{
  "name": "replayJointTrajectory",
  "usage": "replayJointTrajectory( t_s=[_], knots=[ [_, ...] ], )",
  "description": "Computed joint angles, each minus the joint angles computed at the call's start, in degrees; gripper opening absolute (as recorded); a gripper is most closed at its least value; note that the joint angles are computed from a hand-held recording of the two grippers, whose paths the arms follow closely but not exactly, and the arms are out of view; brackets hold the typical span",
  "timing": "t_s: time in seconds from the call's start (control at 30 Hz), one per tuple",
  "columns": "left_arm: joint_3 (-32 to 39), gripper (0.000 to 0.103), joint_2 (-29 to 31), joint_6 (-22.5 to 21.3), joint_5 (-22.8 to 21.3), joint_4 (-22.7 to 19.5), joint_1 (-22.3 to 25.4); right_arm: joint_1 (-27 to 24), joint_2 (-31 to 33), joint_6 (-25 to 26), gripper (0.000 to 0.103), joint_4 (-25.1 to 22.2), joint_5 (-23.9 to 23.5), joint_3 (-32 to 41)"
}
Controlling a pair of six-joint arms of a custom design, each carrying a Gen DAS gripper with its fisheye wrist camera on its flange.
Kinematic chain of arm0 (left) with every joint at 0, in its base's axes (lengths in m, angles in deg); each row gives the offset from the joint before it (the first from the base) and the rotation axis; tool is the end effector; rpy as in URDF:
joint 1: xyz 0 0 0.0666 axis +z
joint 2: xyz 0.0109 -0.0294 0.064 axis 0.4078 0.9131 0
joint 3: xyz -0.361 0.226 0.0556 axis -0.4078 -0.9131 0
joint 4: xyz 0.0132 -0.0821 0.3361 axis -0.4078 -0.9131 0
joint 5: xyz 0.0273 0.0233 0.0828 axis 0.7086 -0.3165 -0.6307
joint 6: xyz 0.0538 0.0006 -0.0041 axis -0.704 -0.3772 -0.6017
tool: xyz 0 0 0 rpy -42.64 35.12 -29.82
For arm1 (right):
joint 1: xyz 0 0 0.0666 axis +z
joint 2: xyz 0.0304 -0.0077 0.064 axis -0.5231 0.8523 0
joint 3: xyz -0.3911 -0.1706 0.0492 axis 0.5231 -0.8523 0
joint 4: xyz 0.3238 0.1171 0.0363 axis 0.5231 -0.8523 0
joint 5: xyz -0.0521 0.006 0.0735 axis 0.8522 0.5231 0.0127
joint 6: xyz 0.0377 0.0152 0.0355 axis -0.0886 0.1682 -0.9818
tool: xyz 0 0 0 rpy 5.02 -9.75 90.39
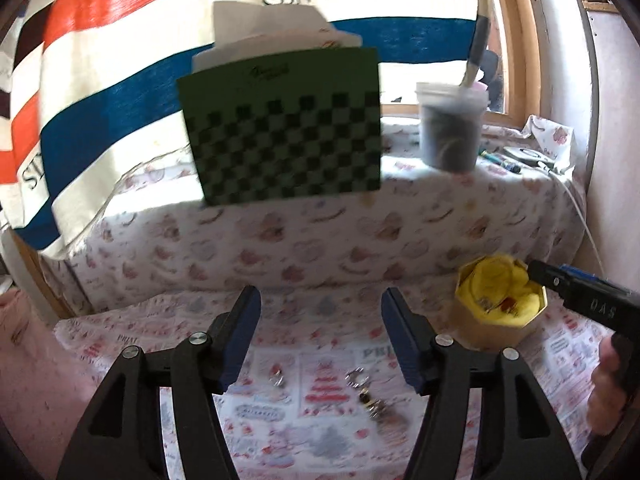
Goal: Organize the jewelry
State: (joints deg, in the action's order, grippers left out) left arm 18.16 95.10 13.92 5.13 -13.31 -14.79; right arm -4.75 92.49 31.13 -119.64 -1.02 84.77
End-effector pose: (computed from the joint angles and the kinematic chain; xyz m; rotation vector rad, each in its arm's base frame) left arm 0.4268 -0.3188 0.5115 0.0442 2.1244 0.0717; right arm 0.4635 0.2266 0.4760 0.1217 2.2172 0.3428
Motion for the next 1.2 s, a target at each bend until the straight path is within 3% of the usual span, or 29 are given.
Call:
replayJointTrajectory(
  t_s=[0.3,0.37,0.57,0.77,0.9,1.1,1.2],
  knots=[
    [-6.51,0.062,-1.61,4.17,1.75,3.49,3.72,0.73,1.09,0.74,0.073,-0.22,2.31,-0.28],
    [-5.99,0.062,-0.67,5.02,2.24,1.38,5.02,0.86,1.31,0.5,0.075,-0.38,1.78,-0.04],
    [-5.76,0.062,0.6,10.58,10.47,-2.34,9.66,2.09,1.57,1.83,0.076,-0.7,2.64,0.24],
    [-2.33,0.056,4.64,11.34,3.7,-9.3,9.99,2.17,2.62,2.08,0.076,-2.15,3.53,1.07],
    [-1.47,0.054,5.63,10.31,7.53,-9.87,10.35,1.9,3.17,1.66,0.076,-3.07,3.82,1.61],
    [1.3,0.045,8.11,9.17,4.57,-14.33,9.08,2.2,3.08,1.87,0.076,-3.19,4.63,1.68],
    [1.58,0.045,8.07,9.38,5.52,-15.17,8.96,2.2,2.85,1.2,0.076,-3.08,5.14,1.46]
  ],
)
